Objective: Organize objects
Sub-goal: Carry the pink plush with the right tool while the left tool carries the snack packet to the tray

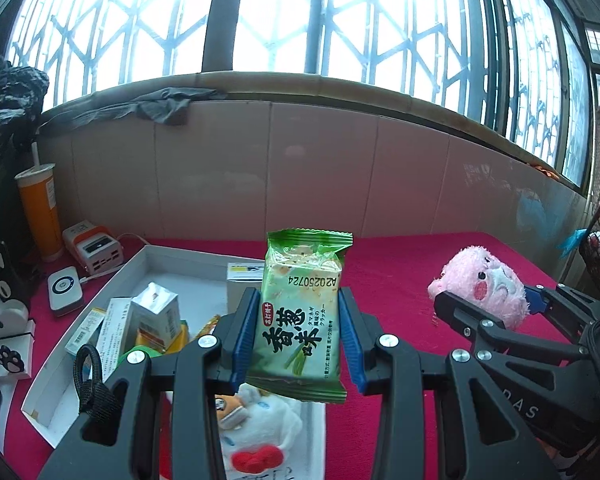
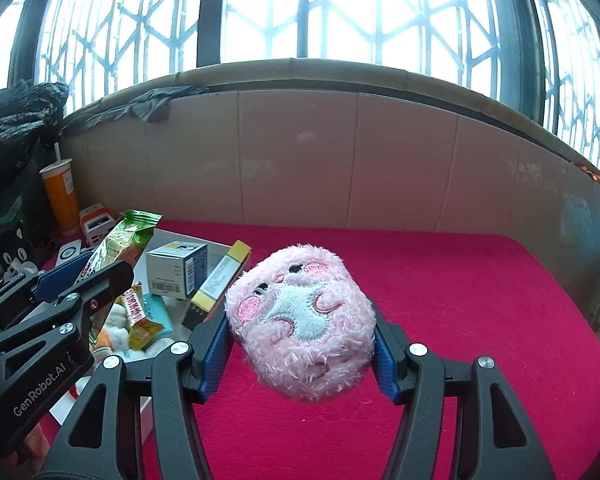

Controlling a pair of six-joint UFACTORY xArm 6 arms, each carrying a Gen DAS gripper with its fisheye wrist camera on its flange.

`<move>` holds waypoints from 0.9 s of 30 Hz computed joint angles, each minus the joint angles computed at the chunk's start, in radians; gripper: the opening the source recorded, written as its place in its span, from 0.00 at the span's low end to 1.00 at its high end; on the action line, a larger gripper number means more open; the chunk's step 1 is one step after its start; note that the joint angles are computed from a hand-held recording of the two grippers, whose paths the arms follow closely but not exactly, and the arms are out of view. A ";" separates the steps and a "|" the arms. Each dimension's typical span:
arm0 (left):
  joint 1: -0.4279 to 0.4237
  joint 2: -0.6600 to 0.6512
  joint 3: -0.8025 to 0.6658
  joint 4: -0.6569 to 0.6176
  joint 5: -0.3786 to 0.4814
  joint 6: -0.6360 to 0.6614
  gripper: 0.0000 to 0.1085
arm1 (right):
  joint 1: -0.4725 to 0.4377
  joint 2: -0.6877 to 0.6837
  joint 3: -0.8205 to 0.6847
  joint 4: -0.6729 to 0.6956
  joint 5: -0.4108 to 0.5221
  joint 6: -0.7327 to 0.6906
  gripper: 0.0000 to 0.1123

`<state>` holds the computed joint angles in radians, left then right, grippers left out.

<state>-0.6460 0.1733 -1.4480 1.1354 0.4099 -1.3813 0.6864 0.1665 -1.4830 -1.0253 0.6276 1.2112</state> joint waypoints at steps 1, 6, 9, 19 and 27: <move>0.003 -0.003 0.004 0.000 -0.001 -0.003 0.35 | 0.004 0.008 -0.011 0.004 0.003 -0.009 0.58; 0.022 -0.027 0.035 0.027 -0.014 -0.040 0.35 | 0.019 0.039 -0.051 0.016 0.006 -0.039 0.58; 0.032 -0.036 0.047 0.038 -0.015 -0.056 0.35 | 0.027 0.060 -0.076 0.029 0.005 -0.064 0.58; 0.086 -0.056 0.073 0.049 -0.009 -0.079 0.35 | 0.049 0.171 -0.220 0.093 0.011 -0.174 0.58; 0.171 -0.071 0.090 -0.012 -0.003 -0.068 0.35 | 0.075 0.326 -0.437 0.186 0.022 -0.304 0.58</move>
